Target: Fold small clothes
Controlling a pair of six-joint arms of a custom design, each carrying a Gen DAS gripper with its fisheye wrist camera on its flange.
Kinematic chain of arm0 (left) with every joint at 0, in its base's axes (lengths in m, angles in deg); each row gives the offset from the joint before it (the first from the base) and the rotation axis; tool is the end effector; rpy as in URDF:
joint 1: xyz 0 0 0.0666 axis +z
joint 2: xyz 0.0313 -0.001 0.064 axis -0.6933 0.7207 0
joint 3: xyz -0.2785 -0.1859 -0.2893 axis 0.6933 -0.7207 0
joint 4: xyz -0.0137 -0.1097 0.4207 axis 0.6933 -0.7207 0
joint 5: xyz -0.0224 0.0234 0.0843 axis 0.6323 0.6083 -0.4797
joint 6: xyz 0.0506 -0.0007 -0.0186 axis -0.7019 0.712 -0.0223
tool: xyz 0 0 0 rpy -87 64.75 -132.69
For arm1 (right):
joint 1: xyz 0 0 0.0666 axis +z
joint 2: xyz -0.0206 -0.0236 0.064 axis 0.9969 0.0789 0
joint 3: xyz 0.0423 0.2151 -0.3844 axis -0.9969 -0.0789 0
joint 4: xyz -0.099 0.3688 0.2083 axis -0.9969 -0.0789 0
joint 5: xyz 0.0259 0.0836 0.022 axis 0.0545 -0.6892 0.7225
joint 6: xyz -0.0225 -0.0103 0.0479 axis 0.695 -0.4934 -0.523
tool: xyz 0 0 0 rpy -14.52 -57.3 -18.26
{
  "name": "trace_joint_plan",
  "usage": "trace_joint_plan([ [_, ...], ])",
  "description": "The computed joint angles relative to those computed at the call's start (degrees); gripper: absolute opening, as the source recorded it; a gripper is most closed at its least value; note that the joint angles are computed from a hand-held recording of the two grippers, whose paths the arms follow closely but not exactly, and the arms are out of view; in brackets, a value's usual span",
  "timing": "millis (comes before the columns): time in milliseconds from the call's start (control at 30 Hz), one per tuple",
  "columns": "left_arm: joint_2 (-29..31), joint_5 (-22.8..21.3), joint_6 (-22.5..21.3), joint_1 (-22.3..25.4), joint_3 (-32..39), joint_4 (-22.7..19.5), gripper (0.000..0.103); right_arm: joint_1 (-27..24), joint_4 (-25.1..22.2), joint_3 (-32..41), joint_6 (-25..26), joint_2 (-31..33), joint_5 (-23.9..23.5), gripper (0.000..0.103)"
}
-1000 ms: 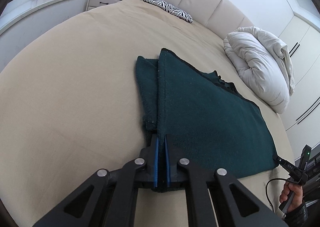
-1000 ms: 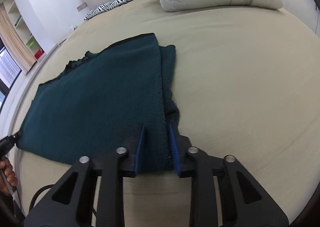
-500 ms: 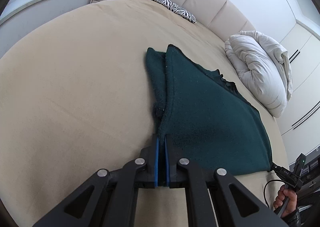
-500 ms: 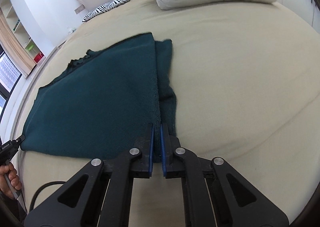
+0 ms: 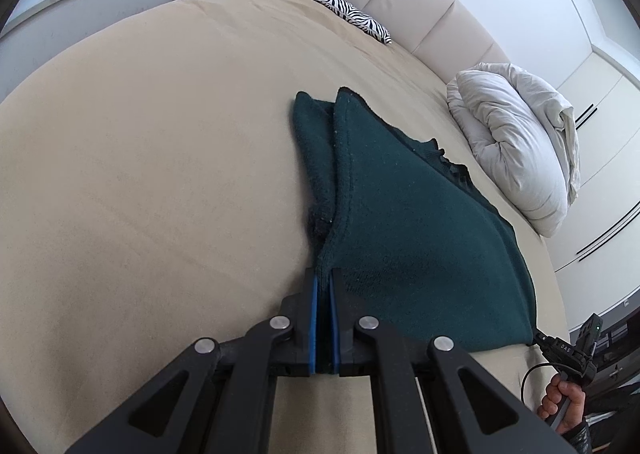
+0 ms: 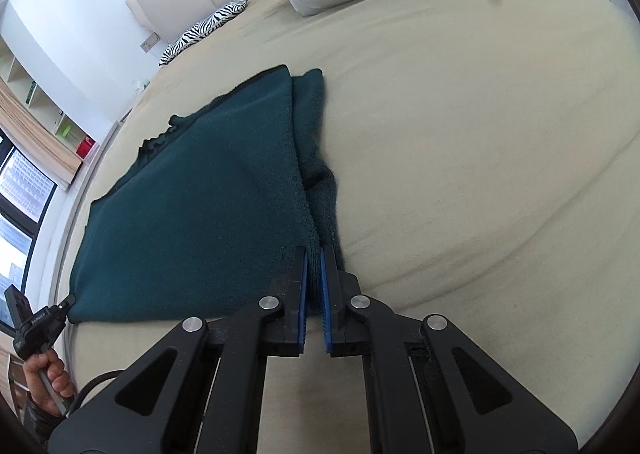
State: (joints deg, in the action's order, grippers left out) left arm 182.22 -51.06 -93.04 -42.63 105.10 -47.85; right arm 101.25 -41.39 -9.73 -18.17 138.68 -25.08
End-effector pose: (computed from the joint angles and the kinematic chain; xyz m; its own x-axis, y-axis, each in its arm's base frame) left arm 0.7990 -0.0046 0.4928 -0.8614 0.0708 -0.5029 0.3524 0.7964 -0.4914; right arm 0.4067 0.1044 0.4908 -0.4860 0.7230 -0.4909 0.6116 0.6826 0.3999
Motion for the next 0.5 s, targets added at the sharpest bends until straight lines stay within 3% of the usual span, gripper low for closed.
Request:
trace_joint_plan([
  [167, -4.3, -0.4, -0.2, 0.2, -8.0, 4.7, 0.007, -0.4, -0.2, 0.7, 1.1, 1.0, -0.2, 0.005],
  [500, -3.7, 1.1, 0.7, 0.5, -7.4, 3.7, 0.011, -0.6, -0.7, 1.2, 2.2, 1.5, -0.9, 0.005],
])
